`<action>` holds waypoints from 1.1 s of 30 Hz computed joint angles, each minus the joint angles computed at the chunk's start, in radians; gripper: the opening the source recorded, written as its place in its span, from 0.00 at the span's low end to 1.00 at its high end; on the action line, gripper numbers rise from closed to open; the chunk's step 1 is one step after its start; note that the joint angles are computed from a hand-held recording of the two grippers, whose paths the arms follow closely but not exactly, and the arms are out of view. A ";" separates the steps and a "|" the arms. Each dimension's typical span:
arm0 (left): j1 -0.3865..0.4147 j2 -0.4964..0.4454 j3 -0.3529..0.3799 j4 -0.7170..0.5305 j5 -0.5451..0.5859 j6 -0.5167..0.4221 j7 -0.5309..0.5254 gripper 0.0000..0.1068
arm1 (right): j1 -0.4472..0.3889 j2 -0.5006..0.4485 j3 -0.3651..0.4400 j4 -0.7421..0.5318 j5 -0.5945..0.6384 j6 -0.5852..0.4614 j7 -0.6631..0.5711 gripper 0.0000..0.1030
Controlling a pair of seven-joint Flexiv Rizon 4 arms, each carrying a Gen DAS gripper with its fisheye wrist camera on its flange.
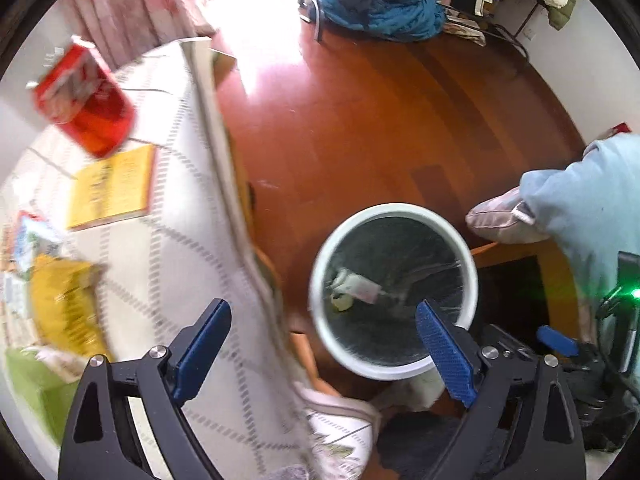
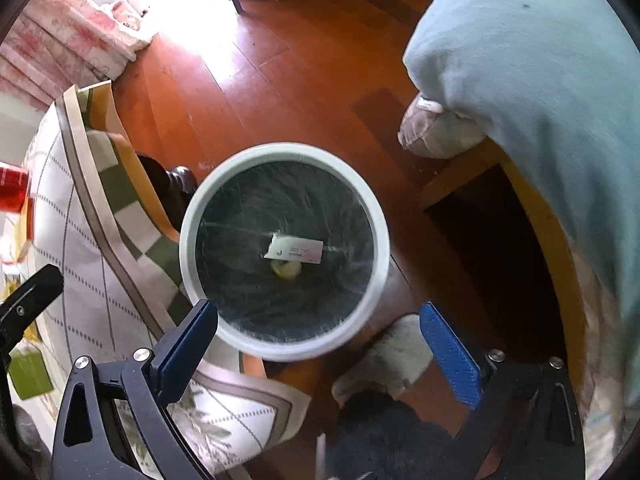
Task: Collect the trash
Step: 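Grasp the green box with the left tool while the right tool grasps the yellow snack bag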
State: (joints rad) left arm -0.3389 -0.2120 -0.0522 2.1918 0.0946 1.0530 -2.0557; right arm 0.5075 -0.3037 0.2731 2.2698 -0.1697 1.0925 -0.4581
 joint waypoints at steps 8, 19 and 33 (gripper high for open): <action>-0.011 0.142 0.000 0.037 0.106 -0.080 -0.086 0.88 | 0.043 0.158 0.031 0.045 -0.048 -0.118 0.090 0.99; 0.088 0.489 -0.025 0.146 0.174 -0.215 -0.117 0.88 | 0.069 0.349 0.089 0.033 -0.080 -0.185 0.171 0.99; 0.279 0.586 0.057 0.329 0.122 -0.269 0.190 0.90 | 0.136 0.139 0.081 -0.089 -0.050 -0.160 0.148 0.99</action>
State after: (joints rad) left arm -0.0597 0.3739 0.0044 2.5210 0.2166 0.7836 -1.8657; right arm 0.6433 -0.1649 0.3539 2.1808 -0.2195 0.9326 -0.3103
